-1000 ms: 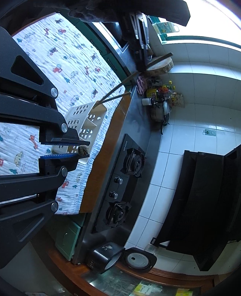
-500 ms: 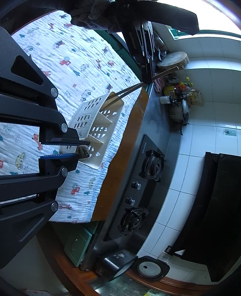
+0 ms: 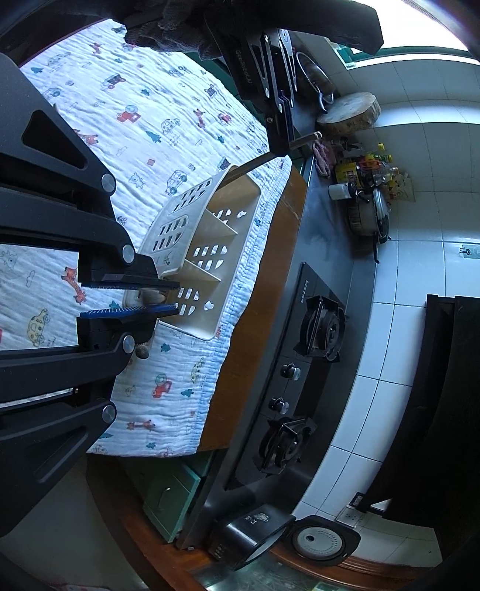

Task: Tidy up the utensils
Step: 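Open the left tool over the holder while the right tool releases its chopstick, then lower both tools back toward the remaining chopsticks on the cloth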

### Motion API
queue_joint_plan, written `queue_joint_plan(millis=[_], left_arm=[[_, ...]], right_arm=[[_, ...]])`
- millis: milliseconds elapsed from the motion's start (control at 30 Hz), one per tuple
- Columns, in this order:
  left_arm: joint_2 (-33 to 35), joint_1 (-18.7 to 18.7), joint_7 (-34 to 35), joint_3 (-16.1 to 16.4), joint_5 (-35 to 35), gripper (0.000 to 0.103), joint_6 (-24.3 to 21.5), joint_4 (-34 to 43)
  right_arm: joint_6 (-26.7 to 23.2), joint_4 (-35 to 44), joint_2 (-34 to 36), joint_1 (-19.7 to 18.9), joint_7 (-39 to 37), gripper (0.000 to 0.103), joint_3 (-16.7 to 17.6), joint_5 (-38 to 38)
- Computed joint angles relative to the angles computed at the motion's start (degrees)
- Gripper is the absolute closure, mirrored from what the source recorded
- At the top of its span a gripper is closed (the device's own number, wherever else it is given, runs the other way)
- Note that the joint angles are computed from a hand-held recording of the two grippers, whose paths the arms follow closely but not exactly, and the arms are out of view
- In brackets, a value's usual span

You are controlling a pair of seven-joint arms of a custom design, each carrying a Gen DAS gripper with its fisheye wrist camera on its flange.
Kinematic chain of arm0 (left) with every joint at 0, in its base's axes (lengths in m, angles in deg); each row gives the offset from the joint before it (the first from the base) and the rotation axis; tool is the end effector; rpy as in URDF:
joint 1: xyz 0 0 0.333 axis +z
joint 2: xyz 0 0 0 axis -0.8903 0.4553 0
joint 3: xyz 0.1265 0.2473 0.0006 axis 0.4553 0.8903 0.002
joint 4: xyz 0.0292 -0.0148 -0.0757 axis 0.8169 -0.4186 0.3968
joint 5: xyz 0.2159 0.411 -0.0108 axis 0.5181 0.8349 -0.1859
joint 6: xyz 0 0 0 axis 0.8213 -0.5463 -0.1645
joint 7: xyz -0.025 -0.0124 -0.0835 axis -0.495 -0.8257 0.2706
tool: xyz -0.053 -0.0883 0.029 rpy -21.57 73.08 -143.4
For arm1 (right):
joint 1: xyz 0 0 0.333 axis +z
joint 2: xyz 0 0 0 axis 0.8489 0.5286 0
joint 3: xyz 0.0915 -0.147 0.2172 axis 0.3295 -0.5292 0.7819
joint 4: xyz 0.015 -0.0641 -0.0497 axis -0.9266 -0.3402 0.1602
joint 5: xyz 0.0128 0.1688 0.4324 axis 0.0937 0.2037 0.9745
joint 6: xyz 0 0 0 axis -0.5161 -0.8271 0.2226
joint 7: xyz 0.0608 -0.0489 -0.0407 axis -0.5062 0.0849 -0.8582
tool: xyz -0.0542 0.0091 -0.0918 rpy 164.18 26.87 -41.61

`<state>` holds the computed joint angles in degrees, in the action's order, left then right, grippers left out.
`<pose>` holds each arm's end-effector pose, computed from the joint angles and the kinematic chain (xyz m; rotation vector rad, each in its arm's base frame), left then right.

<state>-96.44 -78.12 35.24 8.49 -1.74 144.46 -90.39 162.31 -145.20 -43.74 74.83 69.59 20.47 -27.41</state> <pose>0.5608 -0.3324 0.6370 -1.7687 1.6368 -0.8963 0.6027 0.2538 0.6458 -2.2292 1.1306 -0.4545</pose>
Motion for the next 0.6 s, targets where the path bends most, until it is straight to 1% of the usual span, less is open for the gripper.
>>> queue_joint_plan(millis=[67, 100, 167, 200, 233, 267, 333, 400, 500, 600], left_arm=[[-0.8, 0.1, -1.2, -0.3, 1.7, 0.061, 0.0, -0.6], [-1.2, 0.1, -1.5, -0.5, 2.3, 0.057, -0.1, -0.9], [-2.5, 0.1, -2.2, -0.7, 3.3, 0.054, 0.3, -1.8], [-3.1, 0.1, -2.6, -0.9, 3.9, 0.048, 0.1, -2.2], [-3.9, 0.1, -3.1, -1.1, 4.5, 0.044, 0.4, -2.9], [-4.9, 0.2, -3.8, -1.3, 5.4, 0.037, 0.7, -3.7], [-6.7, 0.3, -5.3, -2.1, 7.6, 0.030, 0.4, -5.1], [-8.8, 0.3, -6.4, -2.6, 8.6, 0.020, 0.7, -7.1], [-11.1, 0.3, -8.0, -3.6, 10.0, 0.012, -0.3, -9.0], [-13.6, 0.1, -9.2, -4.6, 11.1, 0.007, -0.7, -11.5]], right_arm=[[0.8, -0.6, -0.6, 0.0, -0.2, 0.090, -0.1, 0.7], [1.3, -1.0, -0.9, 0.0, -0.1, 0.087, -0.1, 0.9], [2.4, -2.3, -2.2, -0.1, 0.0, 0.084, -0.1, 1.4], [2.9, -2.9, -2.9, -0.3, 0.1, 0.082, -0.2, 1.6], [3.8, -4.0, -4.0, -0.4, 0.1, 0.080, -0.1, 1.7], [4.6, -5.1, -5.1, -0.5, 0.2, 0.076, -0.1, 1.7], [6.0, -7.8, -7.9, -0.7, -0.3, 0.072, 0.0, 2.4], [7.5, -10.9, -11.0, -0.9, -0.8, 0.068, 0.2, 3.1], [10.1, -16.0, -15.7, -1.2, -1.4, 0.061, 0.7, 3.9], [11.5, -21.5, -20.9, -1.0, -2.9, 0.060, 1.1, 5.1]])
